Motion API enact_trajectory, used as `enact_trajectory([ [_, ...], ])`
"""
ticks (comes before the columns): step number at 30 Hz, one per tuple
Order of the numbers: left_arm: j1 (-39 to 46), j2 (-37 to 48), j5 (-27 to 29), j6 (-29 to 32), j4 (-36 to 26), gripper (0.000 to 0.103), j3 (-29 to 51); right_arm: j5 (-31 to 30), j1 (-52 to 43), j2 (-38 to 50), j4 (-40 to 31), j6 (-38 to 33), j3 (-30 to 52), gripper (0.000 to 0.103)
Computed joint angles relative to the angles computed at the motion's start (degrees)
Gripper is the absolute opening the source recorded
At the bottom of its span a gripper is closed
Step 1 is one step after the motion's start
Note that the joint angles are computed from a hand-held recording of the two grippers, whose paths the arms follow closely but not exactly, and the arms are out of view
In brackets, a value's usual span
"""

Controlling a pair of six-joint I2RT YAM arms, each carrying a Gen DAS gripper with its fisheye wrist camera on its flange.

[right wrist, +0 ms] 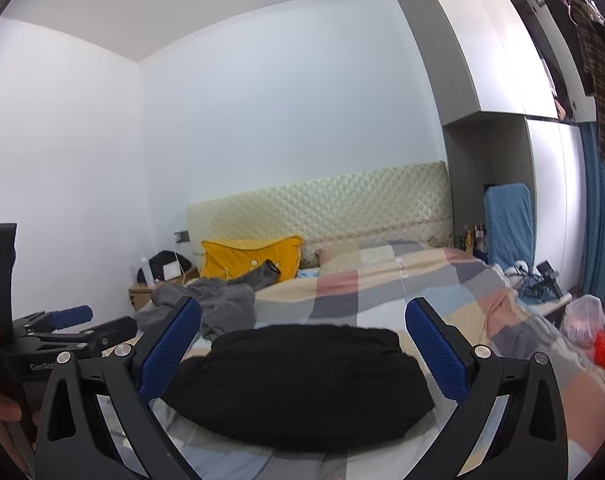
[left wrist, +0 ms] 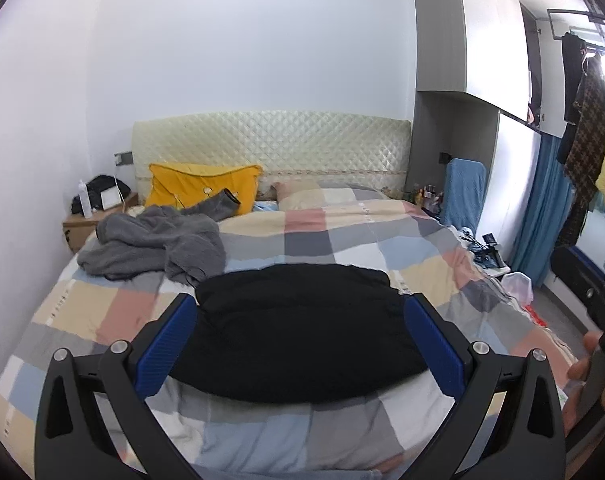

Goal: Fold large clothes

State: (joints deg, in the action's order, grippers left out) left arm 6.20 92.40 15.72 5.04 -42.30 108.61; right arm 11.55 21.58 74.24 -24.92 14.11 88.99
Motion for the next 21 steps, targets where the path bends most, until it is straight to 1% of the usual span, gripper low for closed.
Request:
enact_trajectory([
  [5,-3.11,-4.56,-4.83,0.15,3.49,0.103,-8.34,0.27,0.26,-2.18,-0.07,1.64,-5.11,0.103],
  [8,-3.55,-5.26,-5.83,-0.57,3.92,0.103,-10.73,7.95,3.72,-1.92,-0.81,0.73,-6.35,0.103],
  [9,-3.39,-5.34,-5.69,-0.77,3.97,0.103,-11.44,8.25,4.18,-2.01,-0.47,0.51,-7.07,0.103],
  [12,-2.83,-5.18,-7.25,-1.58,4.48,0.103,-13.27,5.38,4.69,-1.87,0.00,1.04,-9.06,0.103],
  [14,-2.52,-5.68,-8.32,-2.23,5.35,0.103,-15.27,5.54,5.16,-2.08,0.35,1.20,-10.39,0.103],
  [17,-1.37,-5.82,-7.92,-3.44,5.99,0.103,-17.55,5.37,5.36,-2.31,1.08,1.53,-12.16,0.103],
  [21,-1.12,-5.52,-9.14,-2.70,6.63,0.103,-19.51,4.41,5.52,-2.37,1.88,3.46,-14.04,0.103],
])
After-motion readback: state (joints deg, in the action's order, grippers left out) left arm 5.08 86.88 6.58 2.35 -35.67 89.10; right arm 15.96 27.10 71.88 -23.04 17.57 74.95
